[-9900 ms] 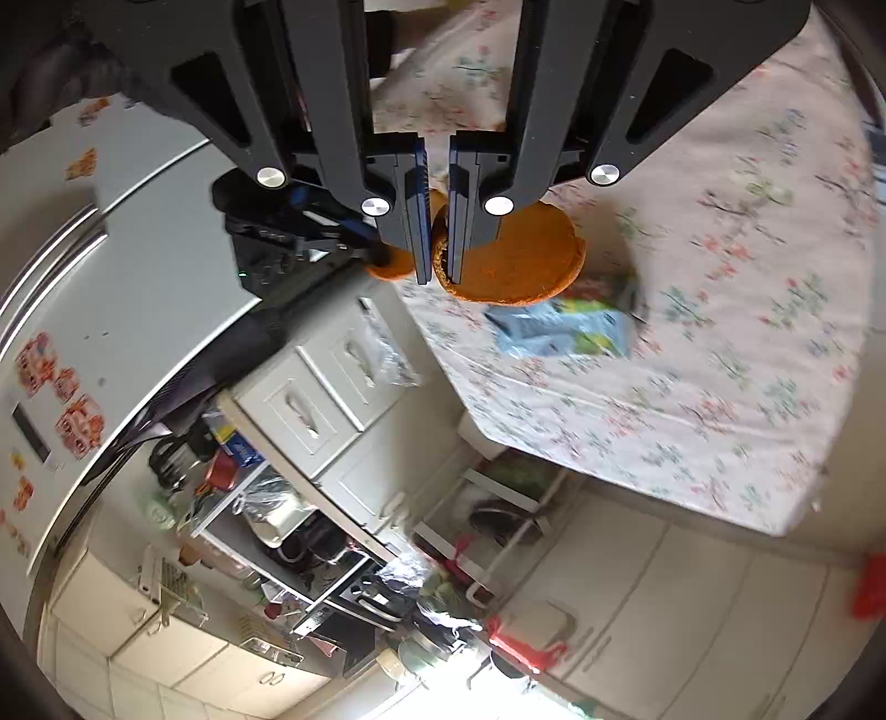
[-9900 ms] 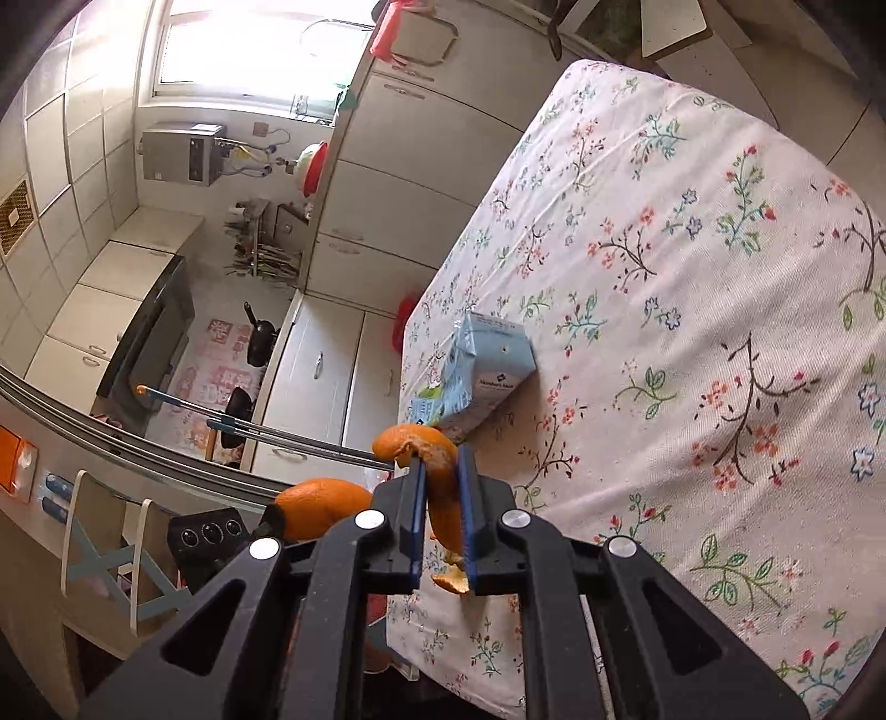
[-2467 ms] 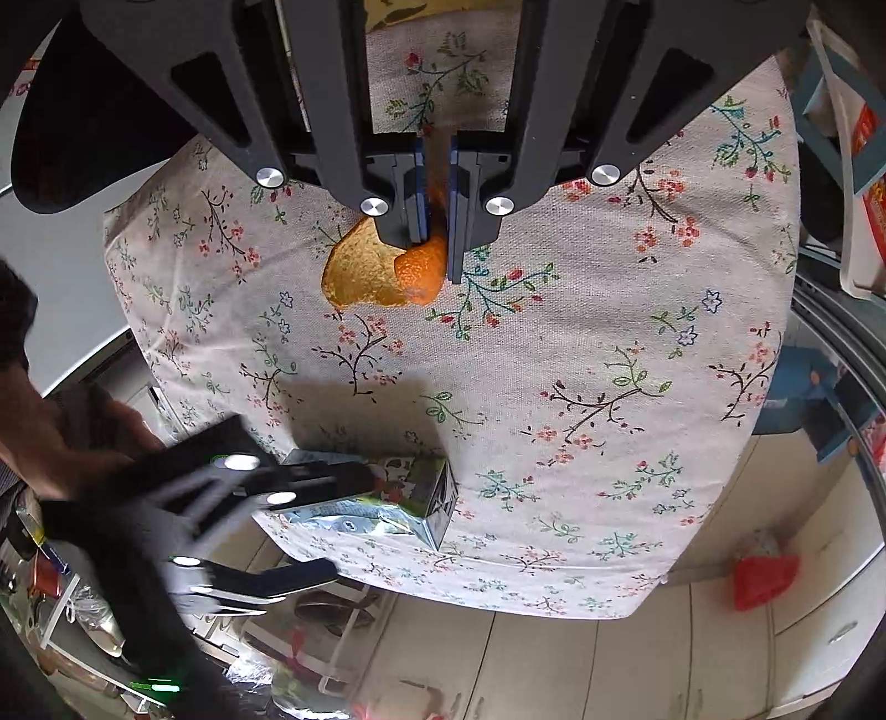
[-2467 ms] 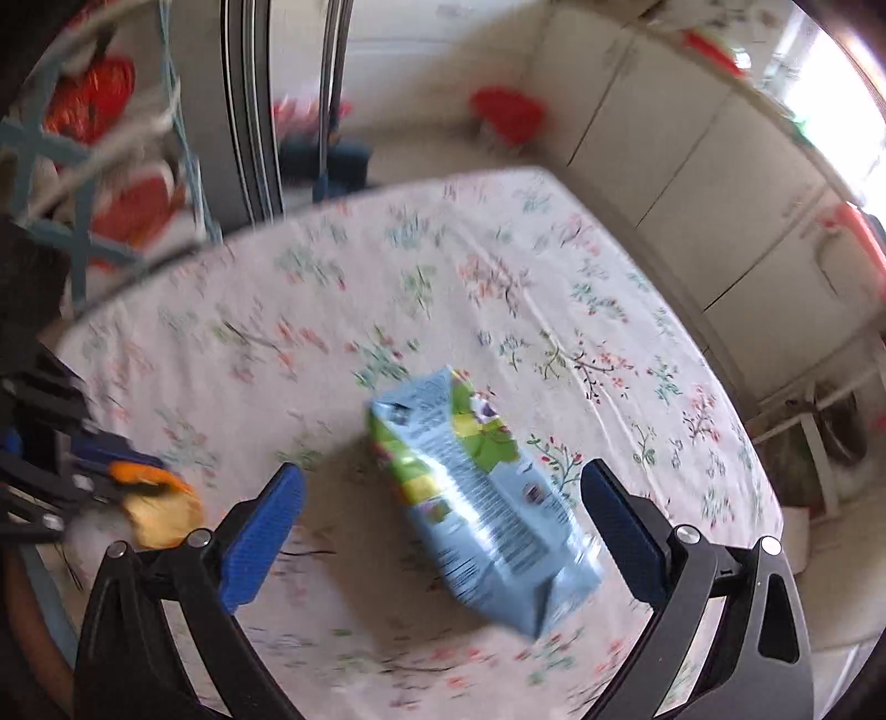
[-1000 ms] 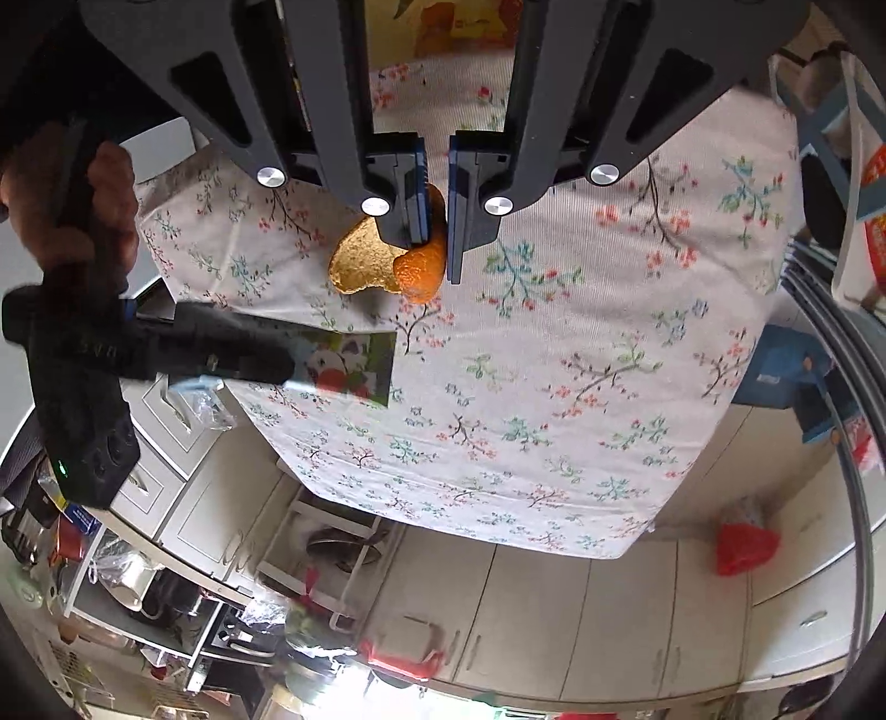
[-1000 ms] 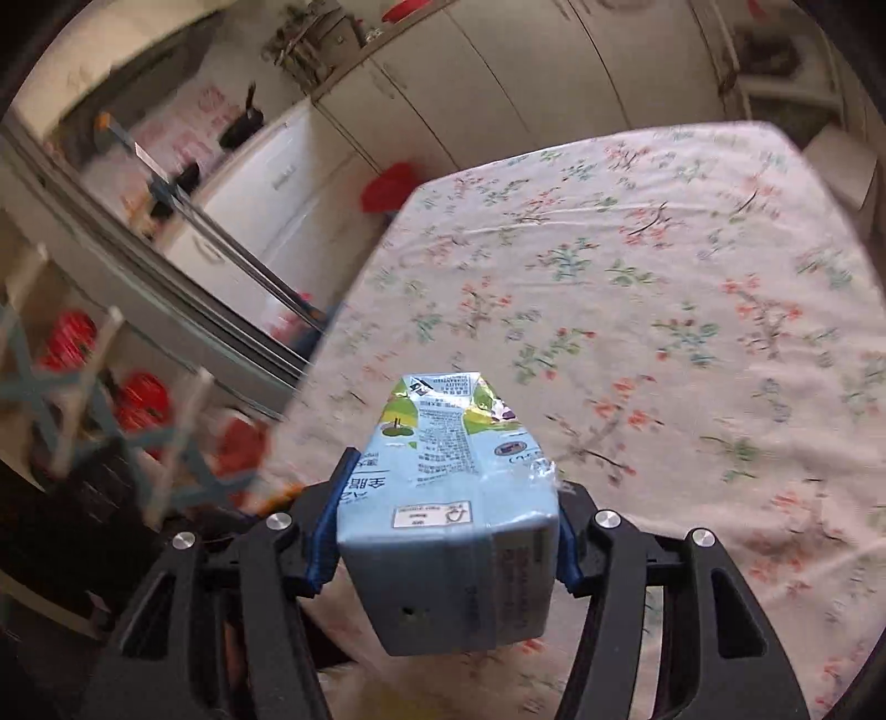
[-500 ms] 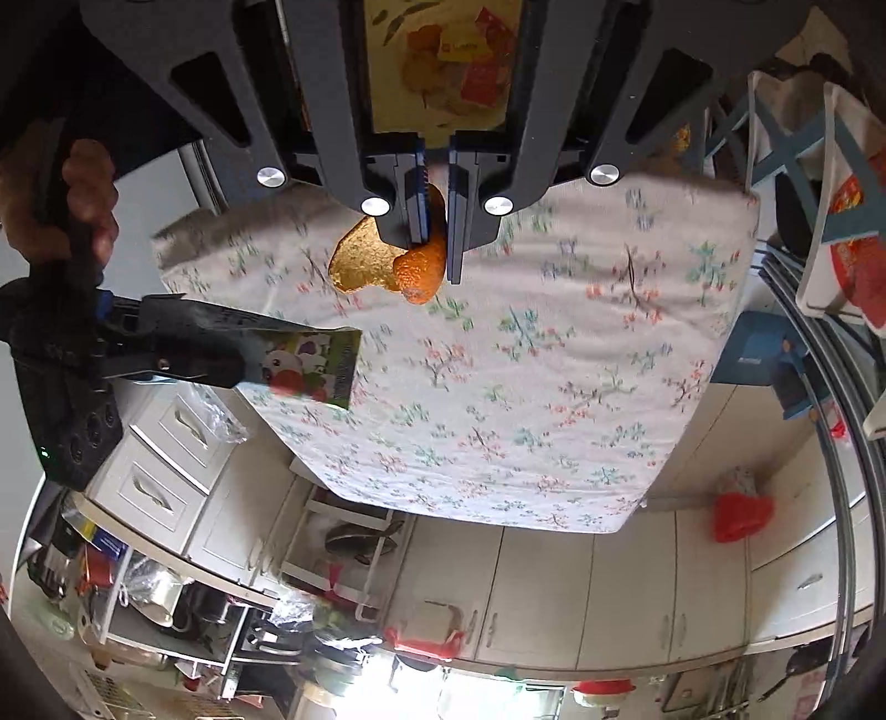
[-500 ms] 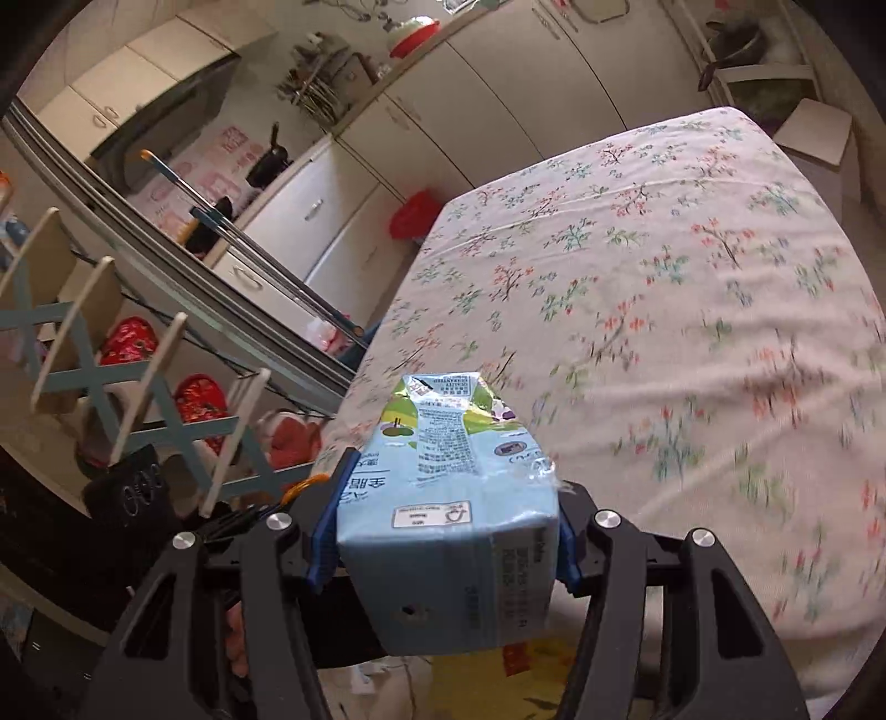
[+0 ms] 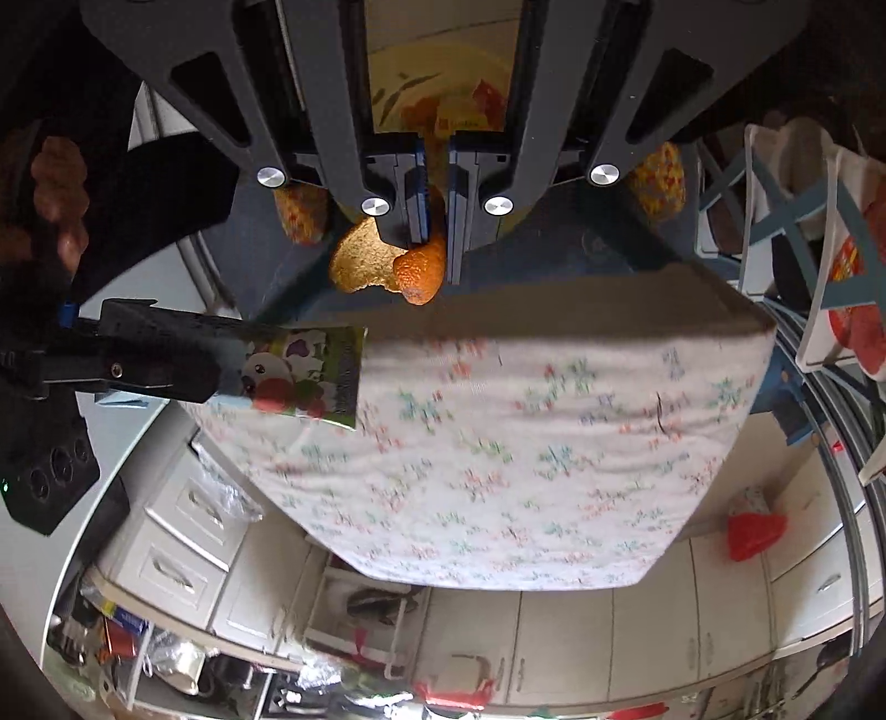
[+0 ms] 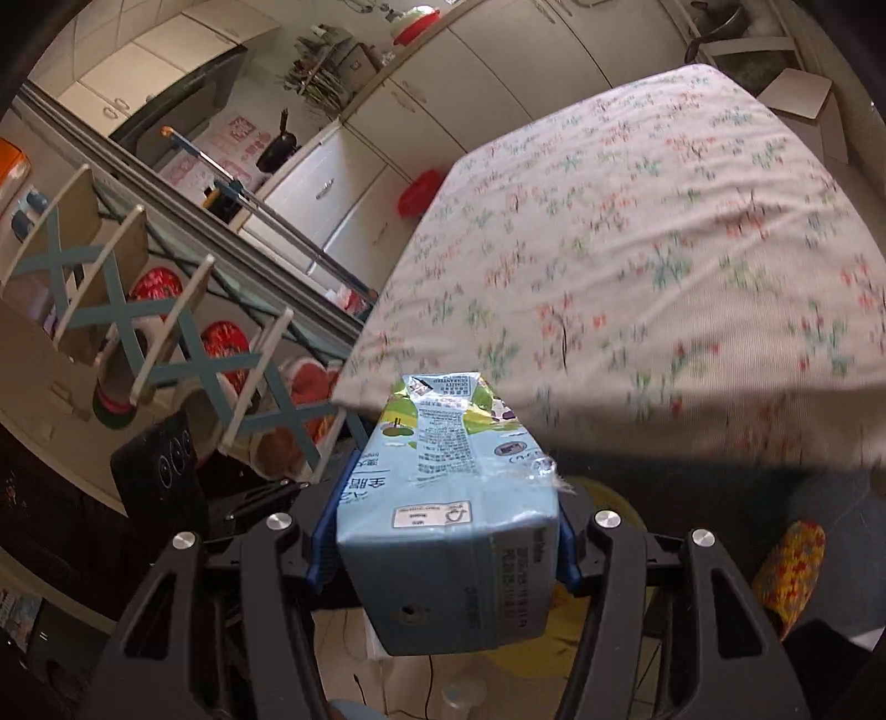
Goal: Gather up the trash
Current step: 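Carry the peel and carton over the bucket and open both grippers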
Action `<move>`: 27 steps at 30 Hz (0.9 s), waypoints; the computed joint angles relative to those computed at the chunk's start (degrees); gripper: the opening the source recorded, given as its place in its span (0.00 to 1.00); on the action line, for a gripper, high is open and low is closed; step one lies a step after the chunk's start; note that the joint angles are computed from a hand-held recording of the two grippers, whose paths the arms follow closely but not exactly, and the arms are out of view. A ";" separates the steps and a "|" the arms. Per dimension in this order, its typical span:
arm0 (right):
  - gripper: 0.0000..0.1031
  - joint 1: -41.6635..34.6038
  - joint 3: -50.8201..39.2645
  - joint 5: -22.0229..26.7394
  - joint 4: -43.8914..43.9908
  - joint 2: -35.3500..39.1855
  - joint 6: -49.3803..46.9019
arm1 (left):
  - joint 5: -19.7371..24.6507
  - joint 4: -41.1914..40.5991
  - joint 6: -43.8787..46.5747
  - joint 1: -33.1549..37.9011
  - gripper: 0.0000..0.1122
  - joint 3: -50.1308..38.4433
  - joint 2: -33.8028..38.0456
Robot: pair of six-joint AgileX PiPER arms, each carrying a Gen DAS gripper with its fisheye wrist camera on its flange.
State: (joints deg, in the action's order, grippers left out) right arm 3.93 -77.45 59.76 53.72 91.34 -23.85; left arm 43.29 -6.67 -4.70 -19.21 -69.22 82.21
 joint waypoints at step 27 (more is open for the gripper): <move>0.56 7.68 5.70 -3.26 -9.83 -0.73 6.22 | 4.85 6.82 -9.37 -4.97 0.50 6.18 -4.56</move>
